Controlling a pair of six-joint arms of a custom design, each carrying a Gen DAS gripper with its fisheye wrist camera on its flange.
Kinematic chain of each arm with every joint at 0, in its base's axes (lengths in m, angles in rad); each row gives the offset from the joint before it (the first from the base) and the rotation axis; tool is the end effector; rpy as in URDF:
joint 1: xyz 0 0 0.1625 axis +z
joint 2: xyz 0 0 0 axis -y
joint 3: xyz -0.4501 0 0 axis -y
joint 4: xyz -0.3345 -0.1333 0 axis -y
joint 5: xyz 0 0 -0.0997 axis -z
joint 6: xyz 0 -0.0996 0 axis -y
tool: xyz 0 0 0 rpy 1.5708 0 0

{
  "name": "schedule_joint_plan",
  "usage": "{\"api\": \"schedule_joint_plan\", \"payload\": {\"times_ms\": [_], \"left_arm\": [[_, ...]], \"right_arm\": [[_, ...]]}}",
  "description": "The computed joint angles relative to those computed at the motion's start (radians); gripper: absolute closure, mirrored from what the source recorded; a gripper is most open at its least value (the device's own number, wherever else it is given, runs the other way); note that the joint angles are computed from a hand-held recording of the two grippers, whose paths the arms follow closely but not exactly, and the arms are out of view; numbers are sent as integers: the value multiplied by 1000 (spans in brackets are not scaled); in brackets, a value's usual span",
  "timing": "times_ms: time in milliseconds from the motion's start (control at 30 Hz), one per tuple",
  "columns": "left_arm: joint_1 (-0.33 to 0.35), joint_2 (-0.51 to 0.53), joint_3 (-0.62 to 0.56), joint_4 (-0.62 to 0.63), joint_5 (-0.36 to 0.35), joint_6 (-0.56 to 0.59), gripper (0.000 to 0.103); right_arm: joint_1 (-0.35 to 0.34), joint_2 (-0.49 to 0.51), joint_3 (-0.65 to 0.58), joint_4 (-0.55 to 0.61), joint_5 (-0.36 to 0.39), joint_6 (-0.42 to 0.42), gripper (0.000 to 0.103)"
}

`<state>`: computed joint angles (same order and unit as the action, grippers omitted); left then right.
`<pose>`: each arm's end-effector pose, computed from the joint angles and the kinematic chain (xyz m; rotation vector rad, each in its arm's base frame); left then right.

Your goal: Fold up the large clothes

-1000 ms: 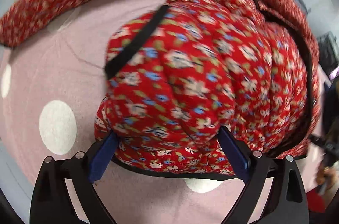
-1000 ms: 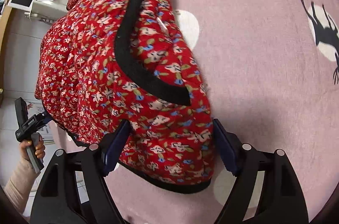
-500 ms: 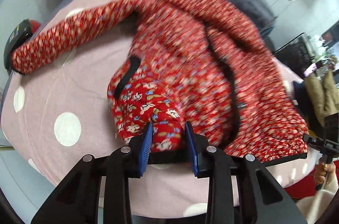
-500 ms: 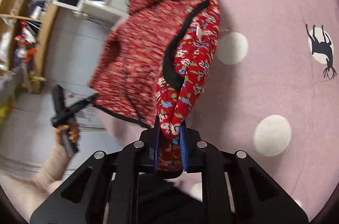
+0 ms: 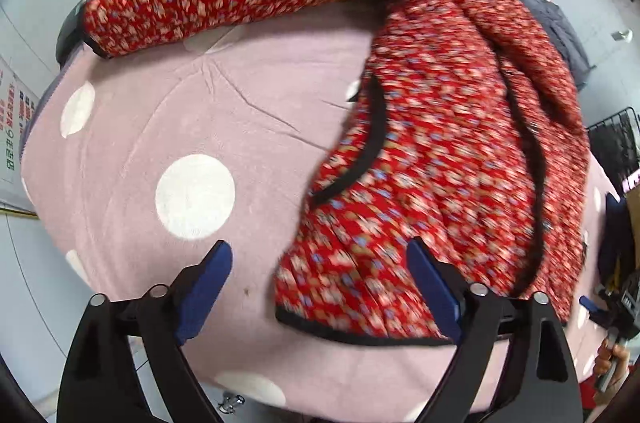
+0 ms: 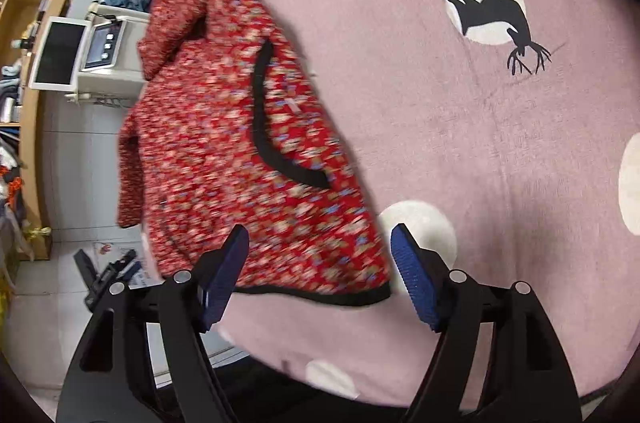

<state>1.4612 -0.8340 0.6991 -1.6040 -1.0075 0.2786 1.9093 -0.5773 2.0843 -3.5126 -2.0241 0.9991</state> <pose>0.1037 -0.7622 0.4745 0.4330 2.5268 -0.1526 0.2595 -0.4670 0.0351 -1.0848 -2.7066 0.9211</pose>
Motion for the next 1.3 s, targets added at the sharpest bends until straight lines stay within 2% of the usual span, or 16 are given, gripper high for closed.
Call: {"api": "schedule_joint_plan", "payload": {"times_ms": [100, 167, 233, 333, 367, 433, 467, 533, 600, 700, 900, 1033, 1067, 1100, 1200, 1300], "left_arm": [[19, 70, -91, 74, -18, -27, 13], [36, 110, -148, 157, -70, -51, 13], [40, 110, -114, 149, -76, -67, 13], [31, 75, -15, 61, -57, -83, 14], [29, 71, -12, 67, -61, -88, 17], [18, 65, -17, 96, -57, -91, 36], [10, 58, -12, 104, -57, -87, 41], [-9, 39, 16, 102, -53, -69, 57], [-30, 7, 56, 99, -61, -47, 68], [-58, -36, 90, 120, -98, -4, 74], [-98, -83, 91, 240, -130, 52, 76], [-85, -56, -32, 376, -186, 5, 78], [-78, -53, -51, 393, -174, 15, 79], [-76, -64, -28, 386, -138, 36, 80], [-63, -19, -41, 353, -63, 6, 79], [-46, 48, -142, 380, -16, -94, 65]], "right_arm": [[-49, 49, -6, -37, 35, -35, 30], [-83, 86, -20, -86, 101, -59, 30], [-106, 139, -45, -174, 185, -90, 27], [-78, 146, -99, -72, 118, -134, 26], [-70, 140, -106, -41, 107, -137, 30], [-56, 115, -113, 60, 73, -119, 58], [-53, 105, -111, 91, 66, -113, 64], [-47, 90, -82, 62, 77, -107, 82], [-24, 69, -69, 68, 67, -109, 85], [26, 33, -61, 92, 56, -133, 87], [98, -51, -52, 243, 44, -99, 90], [123, -101, -6, 255, 55, -52, 91], [132, -115, -6, 278, 51, -44, 91], [139, -130, -3, 303, 47, -35, 102], [124, -153, 0, 422, 80, 2, 103], [129, -141, -30, 529, 25, 33, 102]]}}
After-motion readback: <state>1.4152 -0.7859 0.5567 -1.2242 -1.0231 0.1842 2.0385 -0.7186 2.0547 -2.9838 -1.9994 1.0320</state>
